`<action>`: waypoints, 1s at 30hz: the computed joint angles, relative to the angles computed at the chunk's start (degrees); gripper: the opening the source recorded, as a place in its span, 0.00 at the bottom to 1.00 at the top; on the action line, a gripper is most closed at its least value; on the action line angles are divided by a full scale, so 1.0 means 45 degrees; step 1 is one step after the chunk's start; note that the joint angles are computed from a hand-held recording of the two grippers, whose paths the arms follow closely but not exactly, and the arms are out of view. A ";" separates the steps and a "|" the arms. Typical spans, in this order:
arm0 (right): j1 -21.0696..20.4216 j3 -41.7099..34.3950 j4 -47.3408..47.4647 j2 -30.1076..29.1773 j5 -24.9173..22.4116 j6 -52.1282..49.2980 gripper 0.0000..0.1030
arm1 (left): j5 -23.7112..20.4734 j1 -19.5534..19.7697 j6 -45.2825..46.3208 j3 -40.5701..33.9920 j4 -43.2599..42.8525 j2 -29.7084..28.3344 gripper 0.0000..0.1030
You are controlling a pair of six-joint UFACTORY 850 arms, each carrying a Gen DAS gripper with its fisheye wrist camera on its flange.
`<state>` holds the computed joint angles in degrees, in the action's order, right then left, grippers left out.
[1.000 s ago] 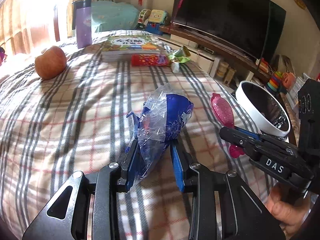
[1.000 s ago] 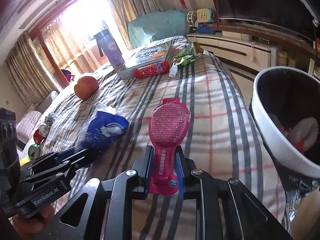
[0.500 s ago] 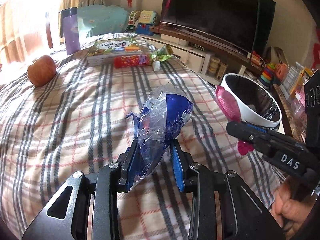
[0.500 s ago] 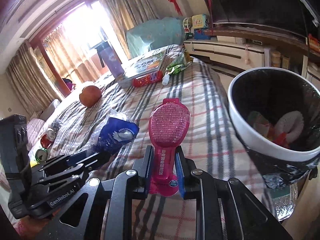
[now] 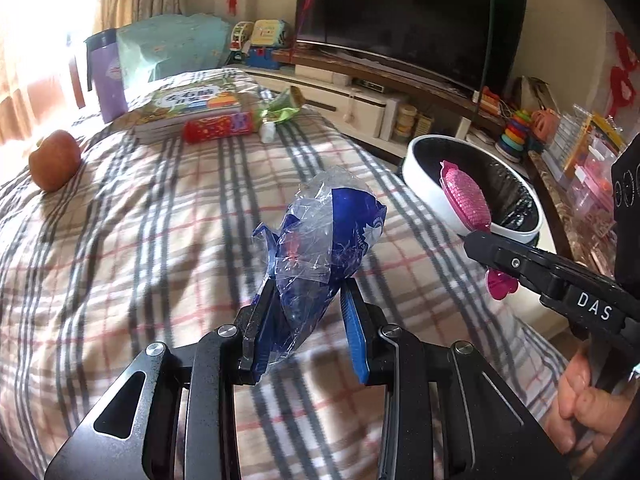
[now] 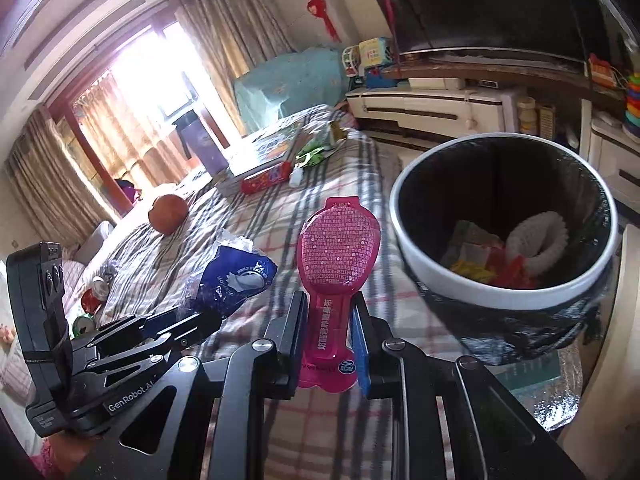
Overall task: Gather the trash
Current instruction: 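Carry the blue wrapped toy and pink hairbrush over the trash bin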
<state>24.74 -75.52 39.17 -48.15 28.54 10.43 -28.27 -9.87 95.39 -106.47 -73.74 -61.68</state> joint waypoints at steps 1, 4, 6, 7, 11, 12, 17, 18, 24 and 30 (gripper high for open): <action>-0.0021 0.0103 0.0005 0.0053 0.0046 0.0072 0.21 | -0.0085 -0.0038 0.0021 0.0032 0.0004 0.0032 0.29; -0.0054 0.0365 0.0091 0.0191 0.0178 0.0186 0.21 | -0.0181 -0.0174 0.0257 0.0104 -0.0092 0.0126 0.29; -0.0079 0.0516 0.0142 0.0279 0.0245 0.0239 0.21 | -0.0261 -0.0270 0.0325 0.0068 -0.0074 0.0148 0.29; -0.0101 0.0594 0.0171 0.0326 0.0271 0.0255 0.21 | -0.0292 -0.0319 0.0388 0.0071 -0.0096 0.0164 0.29; -0.0134 0.0956 0.0470 0.0560 0.0443 0.0182 0.21 | -0.0422 -0.0504 0.0650 0.0073 -0.0218 0.0221 0.29; -0.0140 0.1030 0.0564 0.0615 0.0484 0.0113 0.21 | -0.0469 -0.0549 0.0644 0.0038 -0.0184 0.0219 0.29; -0.0214 0.1441 0.0944 0.0910 0.0741 -0.0042 0.21 | -0.0594 -0.0758 0.0699 -0.0097 -0.0183 0.0210 0.29; -0.0237 0.1509 0.0971 0.0961 0.0779 -0.0028 0.21 | -0.0626 -0.0801 0.0642 -0.0153 -0.0138 0.0188 0.29; -0.0365 0.1912 0.1176 0.1222 0.1015 0.0000 0.21 | -0.0705 -0.0984 0.0602 -0.0319 -0.0128 0.0158 0.29; -0.0496 0.2226 0.1318 0.1431 0.1229 0.0088 0.21 | -0.0738 -0.1157 0.0611 -0.0368 -0.0201 0.0188 0.29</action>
